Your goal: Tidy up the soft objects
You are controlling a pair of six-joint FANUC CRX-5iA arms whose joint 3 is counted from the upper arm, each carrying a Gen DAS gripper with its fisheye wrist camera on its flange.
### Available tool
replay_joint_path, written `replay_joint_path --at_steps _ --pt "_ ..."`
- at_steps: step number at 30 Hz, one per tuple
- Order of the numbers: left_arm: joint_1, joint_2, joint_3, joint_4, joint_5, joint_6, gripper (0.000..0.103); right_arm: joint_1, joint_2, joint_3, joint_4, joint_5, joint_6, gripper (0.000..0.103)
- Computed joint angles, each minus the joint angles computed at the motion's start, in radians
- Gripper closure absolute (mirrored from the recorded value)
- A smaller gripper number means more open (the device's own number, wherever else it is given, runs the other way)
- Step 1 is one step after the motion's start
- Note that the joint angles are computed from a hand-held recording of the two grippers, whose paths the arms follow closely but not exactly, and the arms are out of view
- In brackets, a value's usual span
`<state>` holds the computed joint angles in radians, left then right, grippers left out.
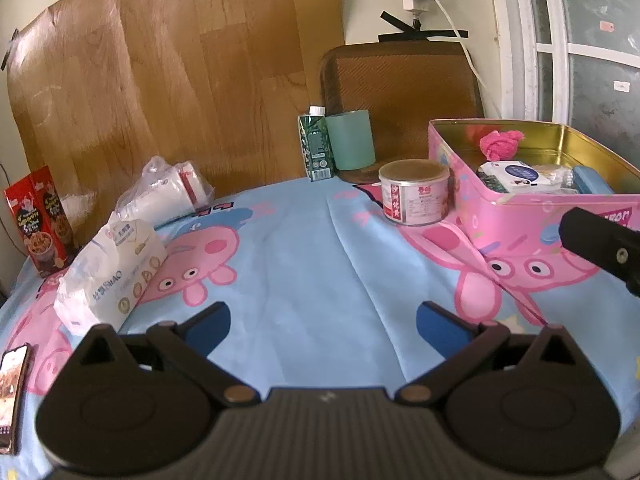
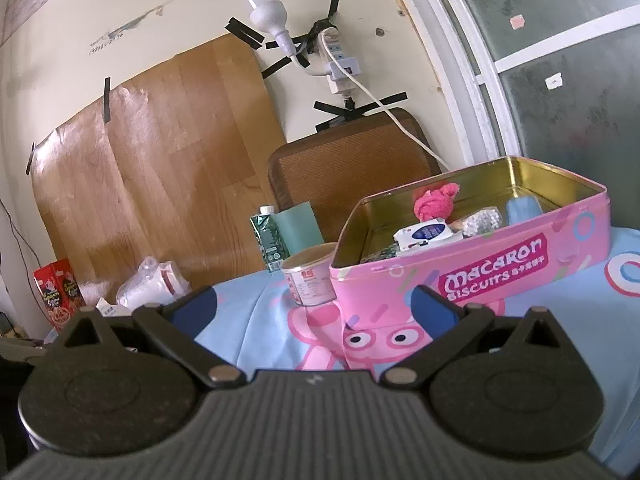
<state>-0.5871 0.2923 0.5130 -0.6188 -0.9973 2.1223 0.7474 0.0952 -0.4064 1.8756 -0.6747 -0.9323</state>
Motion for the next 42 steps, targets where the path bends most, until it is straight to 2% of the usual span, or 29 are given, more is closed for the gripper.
replay_joint_path --at_steps 17,42 --pt "-0.038 0.047 0.069 -0.031 -0.051 -0.044 0.0 -0.026 -0.029 -0.043 0.042 0.0 -0.102 0.0" --pt "-0.048 0.151 0.196 0.074 -0.131 -0.184 0.0 -0.084 -0.065 -0.097 0.075 0.046 -0.235 0.0"
